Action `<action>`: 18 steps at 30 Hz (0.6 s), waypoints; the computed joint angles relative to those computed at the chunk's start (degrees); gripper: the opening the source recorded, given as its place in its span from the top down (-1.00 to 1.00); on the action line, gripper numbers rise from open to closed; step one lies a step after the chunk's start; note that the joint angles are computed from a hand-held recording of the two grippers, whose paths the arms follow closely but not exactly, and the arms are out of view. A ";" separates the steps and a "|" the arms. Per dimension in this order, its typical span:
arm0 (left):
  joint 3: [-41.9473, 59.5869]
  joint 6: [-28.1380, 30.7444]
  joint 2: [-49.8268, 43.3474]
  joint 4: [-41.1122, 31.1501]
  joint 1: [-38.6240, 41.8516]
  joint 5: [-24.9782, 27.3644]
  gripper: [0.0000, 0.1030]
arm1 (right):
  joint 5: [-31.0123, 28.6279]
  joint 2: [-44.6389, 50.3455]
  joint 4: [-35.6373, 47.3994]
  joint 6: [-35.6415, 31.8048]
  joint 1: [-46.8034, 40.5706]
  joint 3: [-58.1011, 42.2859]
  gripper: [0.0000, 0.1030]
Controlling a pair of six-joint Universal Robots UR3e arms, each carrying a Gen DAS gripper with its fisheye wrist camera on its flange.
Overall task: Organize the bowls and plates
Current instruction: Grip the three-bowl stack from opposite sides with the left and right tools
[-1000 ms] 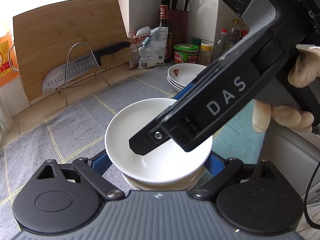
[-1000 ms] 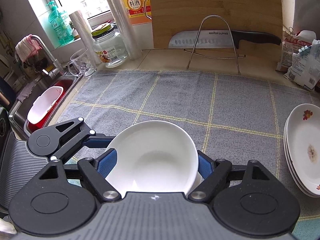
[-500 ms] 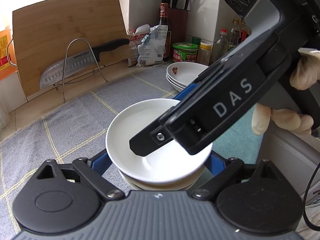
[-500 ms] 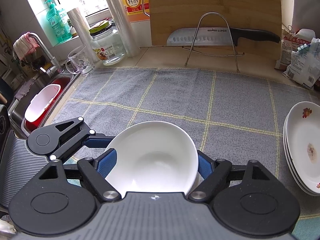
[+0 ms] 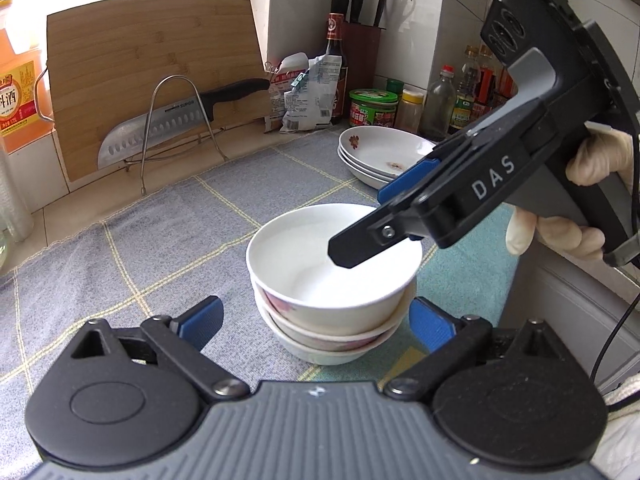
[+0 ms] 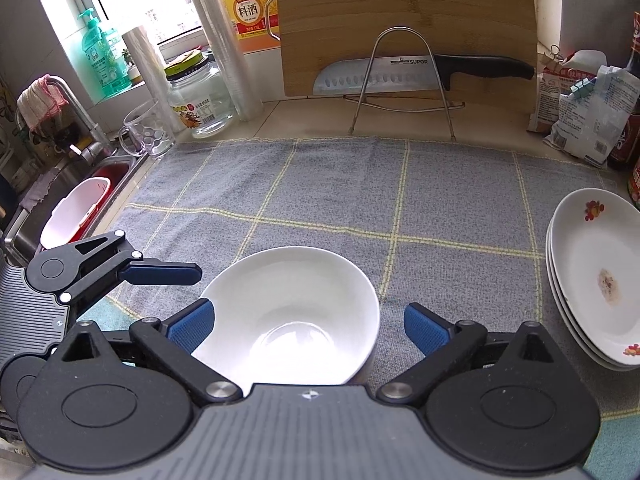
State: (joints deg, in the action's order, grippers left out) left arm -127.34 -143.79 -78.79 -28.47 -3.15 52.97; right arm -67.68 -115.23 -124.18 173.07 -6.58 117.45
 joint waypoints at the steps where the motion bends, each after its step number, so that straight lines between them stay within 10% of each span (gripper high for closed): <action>1: -0.55 0.27 0.59 0.01 0.35 0.02 -0.92 | -0.58 -0.51 -0.23 0.16 0.03 0.51 -0.99; 18: -2.15 5.01 0.71 -3.05 2.75 -1.00 -0.92 | -7.64 -7.90 -7.14 4.56 4.68 10.46 -0.99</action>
